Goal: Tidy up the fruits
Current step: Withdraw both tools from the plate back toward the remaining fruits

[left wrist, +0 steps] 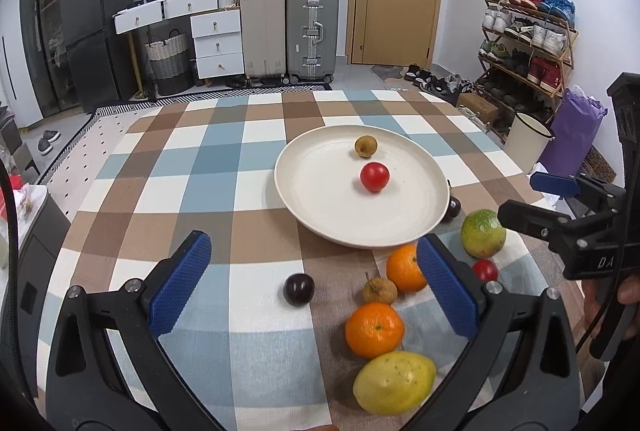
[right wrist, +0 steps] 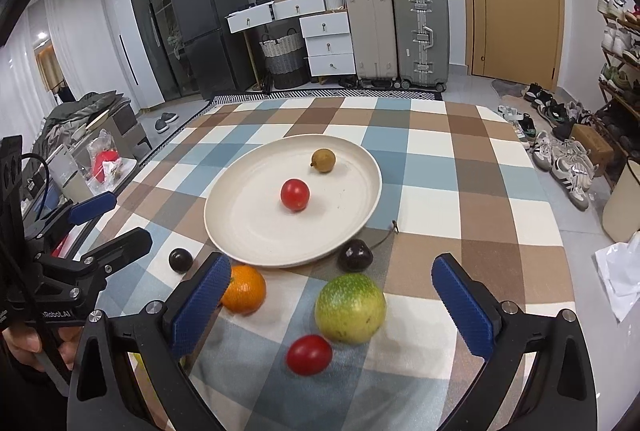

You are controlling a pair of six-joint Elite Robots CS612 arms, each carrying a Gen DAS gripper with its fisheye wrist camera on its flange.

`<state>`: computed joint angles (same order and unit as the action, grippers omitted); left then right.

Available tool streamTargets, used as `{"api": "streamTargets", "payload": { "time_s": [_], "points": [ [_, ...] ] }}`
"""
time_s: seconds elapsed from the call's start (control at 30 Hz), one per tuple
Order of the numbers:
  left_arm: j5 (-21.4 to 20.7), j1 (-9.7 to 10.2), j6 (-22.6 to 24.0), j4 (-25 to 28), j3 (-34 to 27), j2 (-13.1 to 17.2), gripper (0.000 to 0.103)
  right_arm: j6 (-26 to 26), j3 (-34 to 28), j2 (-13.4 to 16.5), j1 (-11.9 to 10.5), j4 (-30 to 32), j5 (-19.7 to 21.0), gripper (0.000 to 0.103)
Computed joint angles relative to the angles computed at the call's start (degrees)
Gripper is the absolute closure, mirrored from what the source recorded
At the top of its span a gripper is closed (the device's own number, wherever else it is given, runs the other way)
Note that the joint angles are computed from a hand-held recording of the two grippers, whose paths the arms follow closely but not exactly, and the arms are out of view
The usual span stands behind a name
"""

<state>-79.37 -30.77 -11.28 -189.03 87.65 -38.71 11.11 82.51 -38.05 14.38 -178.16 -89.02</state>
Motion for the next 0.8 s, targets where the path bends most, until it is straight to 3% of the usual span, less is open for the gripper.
{"api": "streamTargets", "payload": {
  "time_s": [0.8],
  "points": [
    [-1.0, -1.3, -1.8, -0.2, 5.5, -2.0, 0.001, 2.4, 5.2, -2.1, 0.3, 1.0, 0.6, 0.001]
  ]
}}
